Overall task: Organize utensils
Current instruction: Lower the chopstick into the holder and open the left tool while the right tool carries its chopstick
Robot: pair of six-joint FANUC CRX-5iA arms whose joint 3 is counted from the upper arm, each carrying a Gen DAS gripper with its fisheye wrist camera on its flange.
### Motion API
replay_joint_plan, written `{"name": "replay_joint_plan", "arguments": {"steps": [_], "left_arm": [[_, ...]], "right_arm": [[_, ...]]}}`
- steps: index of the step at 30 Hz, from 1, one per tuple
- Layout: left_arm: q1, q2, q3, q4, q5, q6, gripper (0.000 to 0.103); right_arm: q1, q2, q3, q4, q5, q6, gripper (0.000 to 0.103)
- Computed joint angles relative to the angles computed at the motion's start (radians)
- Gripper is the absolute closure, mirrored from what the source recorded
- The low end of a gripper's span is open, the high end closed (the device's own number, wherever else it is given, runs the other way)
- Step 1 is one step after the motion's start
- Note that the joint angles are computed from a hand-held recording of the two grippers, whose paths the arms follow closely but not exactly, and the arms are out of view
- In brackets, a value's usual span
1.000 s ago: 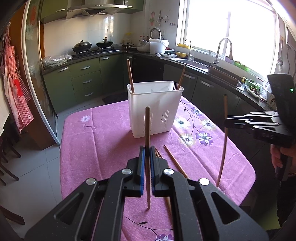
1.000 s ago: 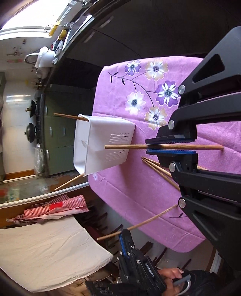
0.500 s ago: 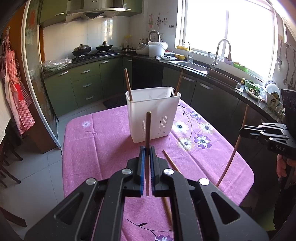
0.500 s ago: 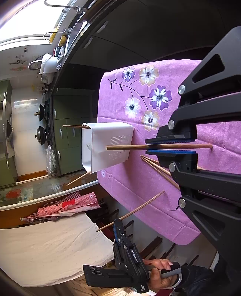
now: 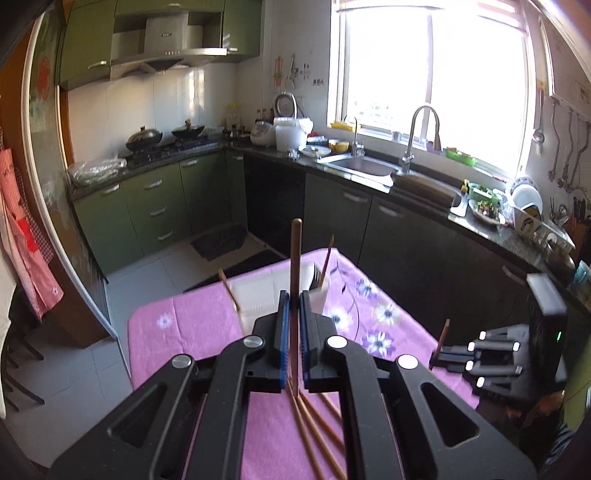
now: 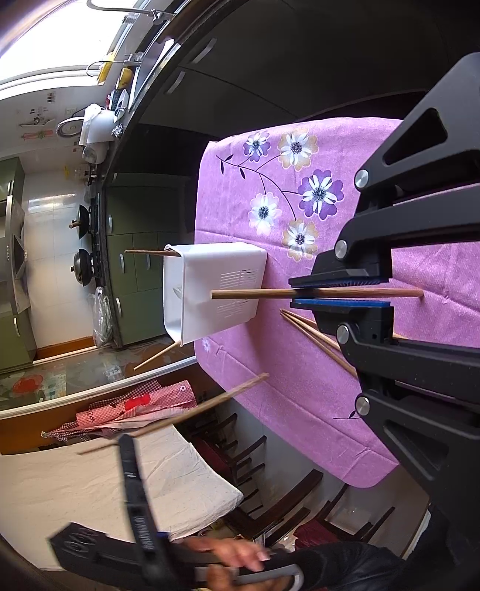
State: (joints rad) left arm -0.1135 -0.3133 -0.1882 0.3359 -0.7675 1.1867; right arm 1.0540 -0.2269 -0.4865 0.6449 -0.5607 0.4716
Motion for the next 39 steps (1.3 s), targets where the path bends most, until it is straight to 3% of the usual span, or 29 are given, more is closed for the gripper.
{"name": "replay_joint_plan", "arguments": {"steps": [13,23,28,29,33,35,37,38,39], "left_arm": [[-0.063,0.192,0.283,-0.192,0.057,0.203,0.098],[-0.035,0.304,0.291,-0.196,0.058,0.243,0.098],[-0.034,0.317,0.242,-0.177,0.036,0.212,0.097],[-0.035,0.315,0.233,-0.175,0.037,0.207,0.095],[-0.026,0.288,0.183,-0.137,0.051,0.174,0.064],[-0.024,0.25,0.142,-0.124,0.079,0.152,0.063],[-0.021,0.198,0.087,-0.107,0.117,0.126,0.049],[-0.017,0.157,0.041,-0.094,0.15,0.12,0.032],[-0.012,0.116,-0.002,-0.087,0.184,0.118,0.022]], "right_arm": [[-0.02,-0.01,-0.008,-0.043,0.028,0.038,0.097],[-0.027,-0.008,-0.002,-0.062,0.031,0.048,0.097],[-0.033,-0.003,0.009,-0.072,0.04,0.059,0.097],[-0.036,-0.001,0.015,-0.075,0.043,0.064,0.097],[-0.05,0.02,0.067,-0.107,0.057,0.118,0.097],[-0.057,0.033,0.096,-0.104,0.062,0.135,0.097],[-0.069,0.049,0.126,-0.069,0.083,0.13,0.097],[-0.075,0.053,0.137,-0.06,0.093,0.128,0.097],[-0.088,0.059,0.151,-0.033,0.115,0.113,0.097]]}}
